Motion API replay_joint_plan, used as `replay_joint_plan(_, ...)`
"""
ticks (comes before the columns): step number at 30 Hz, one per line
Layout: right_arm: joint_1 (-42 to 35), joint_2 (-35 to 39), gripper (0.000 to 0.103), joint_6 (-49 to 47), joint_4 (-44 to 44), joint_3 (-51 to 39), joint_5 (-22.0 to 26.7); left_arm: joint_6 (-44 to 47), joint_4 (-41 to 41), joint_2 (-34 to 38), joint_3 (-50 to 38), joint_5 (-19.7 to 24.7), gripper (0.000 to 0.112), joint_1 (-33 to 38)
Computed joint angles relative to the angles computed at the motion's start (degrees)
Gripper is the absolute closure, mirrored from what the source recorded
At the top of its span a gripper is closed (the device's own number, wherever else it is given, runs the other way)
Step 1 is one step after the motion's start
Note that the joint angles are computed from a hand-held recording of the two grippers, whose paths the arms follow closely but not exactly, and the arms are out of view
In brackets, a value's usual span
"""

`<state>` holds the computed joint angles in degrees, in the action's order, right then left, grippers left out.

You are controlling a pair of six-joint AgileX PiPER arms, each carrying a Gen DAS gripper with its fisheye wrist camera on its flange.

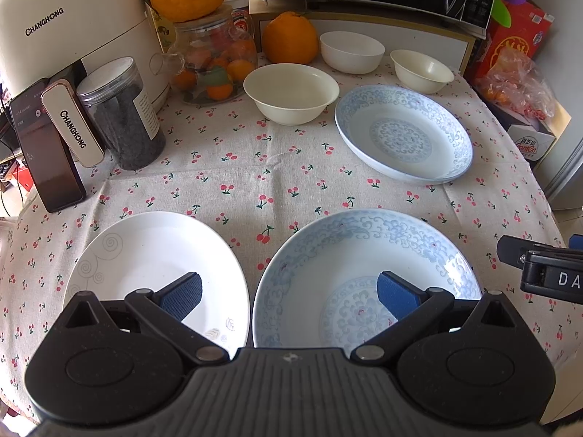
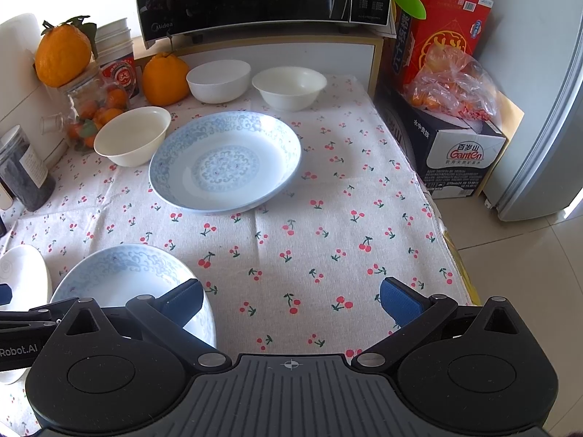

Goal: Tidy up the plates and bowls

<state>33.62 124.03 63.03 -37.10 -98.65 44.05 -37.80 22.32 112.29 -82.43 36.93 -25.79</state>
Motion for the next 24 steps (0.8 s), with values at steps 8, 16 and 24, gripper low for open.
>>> replay_joint_plan(8,0.2,-0.17,0.0,1.46,-0.83,1.74,-1.09,0.32,-0.14,-0.09,-0.09,0.14,0.01,0.15)
replay_joint_plan(16,0.05,-0.02,0.0,0.78,-0.33,1.09,-0.73,0.28,-0.08,-0.09,-0.05,0.12,0.01,0.14)
replay_joint_plan(24,0.02,0.17,0.0,0.5,-0.07,0.76,-0.59,0.22,-0.01,-0.06,-0.08,0.18,0.01,0.1)
